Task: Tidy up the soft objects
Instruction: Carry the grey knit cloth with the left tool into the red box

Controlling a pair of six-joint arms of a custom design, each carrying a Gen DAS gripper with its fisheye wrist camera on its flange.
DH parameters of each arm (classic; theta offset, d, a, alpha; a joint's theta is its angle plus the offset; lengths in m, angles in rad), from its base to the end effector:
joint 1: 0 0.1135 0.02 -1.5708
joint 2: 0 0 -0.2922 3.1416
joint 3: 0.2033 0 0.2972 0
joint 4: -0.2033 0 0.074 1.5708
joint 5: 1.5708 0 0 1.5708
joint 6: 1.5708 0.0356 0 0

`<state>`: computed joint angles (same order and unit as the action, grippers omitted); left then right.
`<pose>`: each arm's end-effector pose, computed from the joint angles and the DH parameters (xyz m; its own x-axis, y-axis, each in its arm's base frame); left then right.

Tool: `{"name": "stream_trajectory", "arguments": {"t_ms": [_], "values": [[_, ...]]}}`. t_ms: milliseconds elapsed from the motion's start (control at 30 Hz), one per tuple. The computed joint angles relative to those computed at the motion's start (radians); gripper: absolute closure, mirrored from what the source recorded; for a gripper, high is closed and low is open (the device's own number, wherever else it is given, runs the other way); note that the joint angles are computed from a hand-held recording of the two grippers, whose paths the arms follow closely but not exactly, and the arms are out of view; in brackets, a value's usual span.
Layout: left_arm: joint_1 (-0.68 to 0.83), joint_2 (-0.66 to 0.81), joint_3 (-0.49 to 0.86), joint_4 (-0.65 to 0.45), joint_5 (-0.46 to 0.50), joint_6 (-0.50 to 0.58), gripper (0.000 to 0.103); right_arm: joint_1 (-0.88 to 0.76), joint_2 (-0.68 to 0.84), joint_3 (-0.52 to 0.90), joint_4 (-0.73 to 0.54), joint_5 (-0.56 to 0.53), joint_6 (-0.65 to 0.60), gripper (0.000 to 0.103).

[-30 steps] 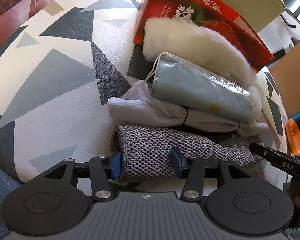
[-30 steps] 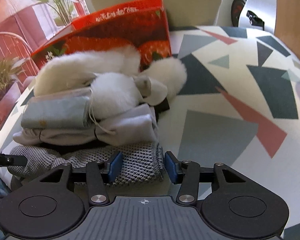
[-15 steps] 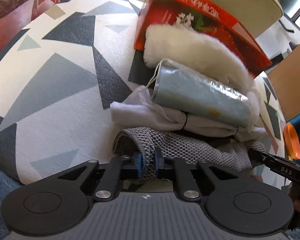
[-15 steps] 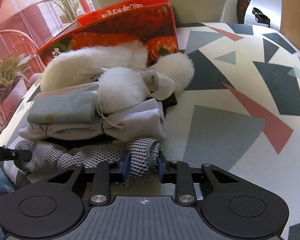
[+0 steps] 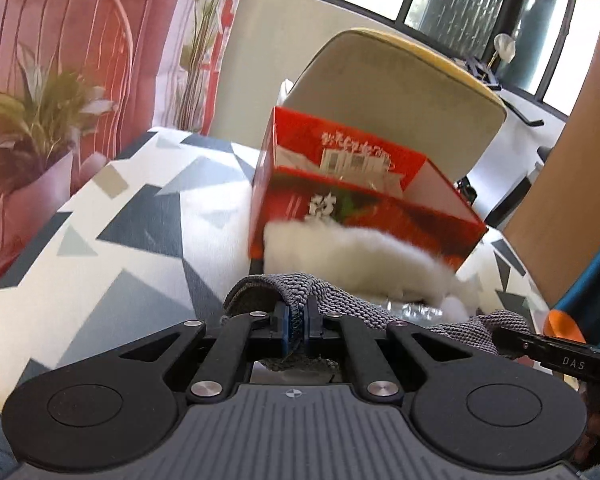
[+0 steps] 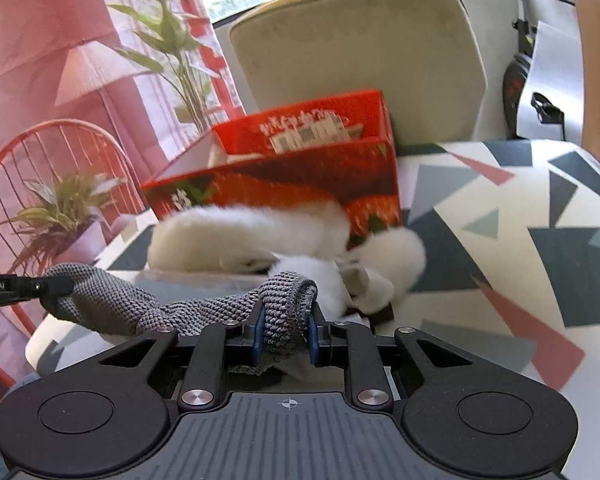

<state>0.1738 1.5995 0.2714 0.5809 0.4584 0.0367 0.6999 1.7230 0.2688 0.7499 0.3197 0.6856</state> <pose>0.2335 0.0250 0.0655 -0.6629 -0.0830 -0.7441 0.1891 0.9431 -0.2736 0.1907 0.1460 0.0504 -0.6545 0.2346 -0.7187 -0.0179 0.9456 0.3250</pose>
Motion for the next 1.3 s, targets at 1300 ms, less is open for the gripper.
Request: {"name": "stream_trajectory", "arguments": {"t_ms": [1300], "values": [[-0.303, 0.433, 0.843, -0.479, -0.267, 0.077, 0.096, -0.41, 0.284, 0.84, -0.606, -0.192, -0.523, 0.085]]}}
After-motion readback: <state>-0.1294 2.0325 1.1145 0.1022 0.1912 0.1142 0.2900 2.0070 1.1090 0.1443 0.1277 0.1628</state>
